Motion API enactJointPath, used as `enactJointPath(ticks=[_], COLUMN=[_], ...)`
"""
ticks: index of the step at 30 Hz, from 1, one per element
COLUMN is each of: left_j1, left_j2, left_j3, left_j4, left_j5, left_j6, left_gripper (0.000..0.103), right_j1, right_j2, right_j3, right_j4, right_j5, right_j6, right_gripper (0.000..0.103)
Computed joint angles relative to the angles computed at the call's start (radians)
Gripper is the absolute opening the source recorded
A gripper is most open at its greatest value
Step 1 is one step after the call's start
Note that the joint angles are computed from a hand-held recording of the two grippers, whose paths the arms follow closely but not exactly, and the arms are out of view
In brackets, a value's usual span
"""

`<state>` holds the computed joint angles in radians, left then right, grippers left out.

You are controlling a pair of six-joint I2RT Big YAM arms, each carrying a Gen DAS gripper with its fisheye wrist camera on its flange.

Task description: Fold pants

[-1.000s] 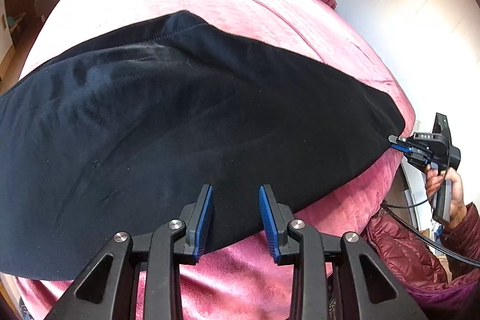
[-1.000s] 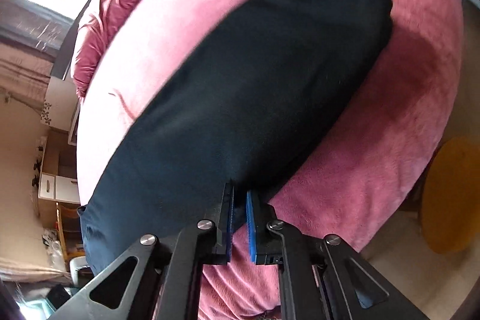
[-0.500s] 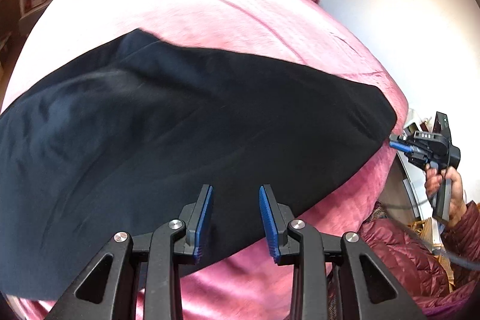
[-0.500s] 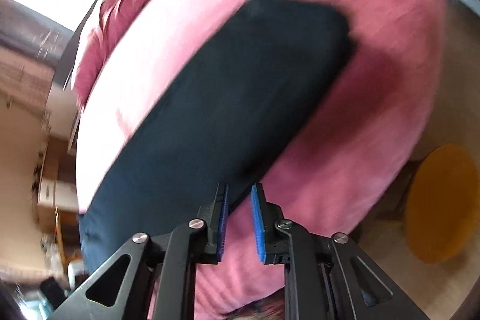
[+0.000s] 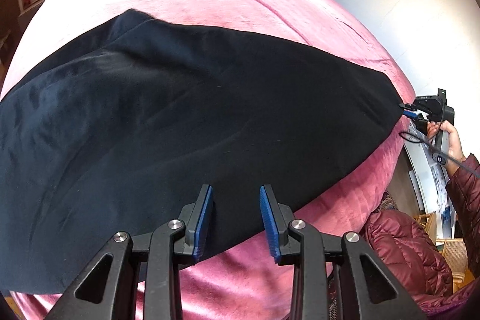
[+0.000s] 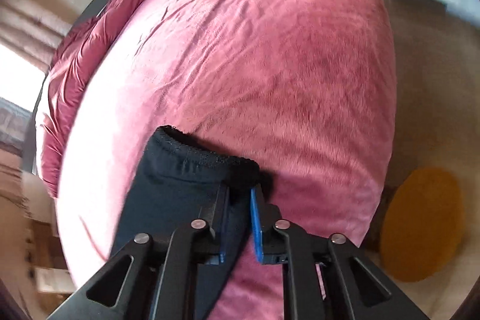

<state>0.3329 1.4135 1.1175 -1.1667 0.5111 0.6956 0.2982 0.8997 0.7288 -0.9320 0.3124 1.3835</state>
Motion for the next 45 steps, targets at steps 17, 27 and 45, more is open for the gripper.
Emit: enactJointPath(ticks=[17,27,45], left_j1=[0.219,0.235,0.243], left_j2=[0.092,0.102,0.144], left_j3=[0.142,0.118,0.095], left_j4=[0.081,0.141,0.203], left_j5=[0.046,0.042,0.023], left_j6=[-0.161,-0.126,-0.122], left_gripper=[0.033,0.033,0.033], right_j1=[0.235,0.4,0.407], right_j2=[0.257,0.87,1.455], right_j3=[0.34,0.943,1.791], right_j4=[-0.049,0.13,-0.312], right_j5=[0.003,-0.514,-0.642], right_j6=[-0.362,-0.748,-0.97], right_gripper=[0.041,0.029,0.006])
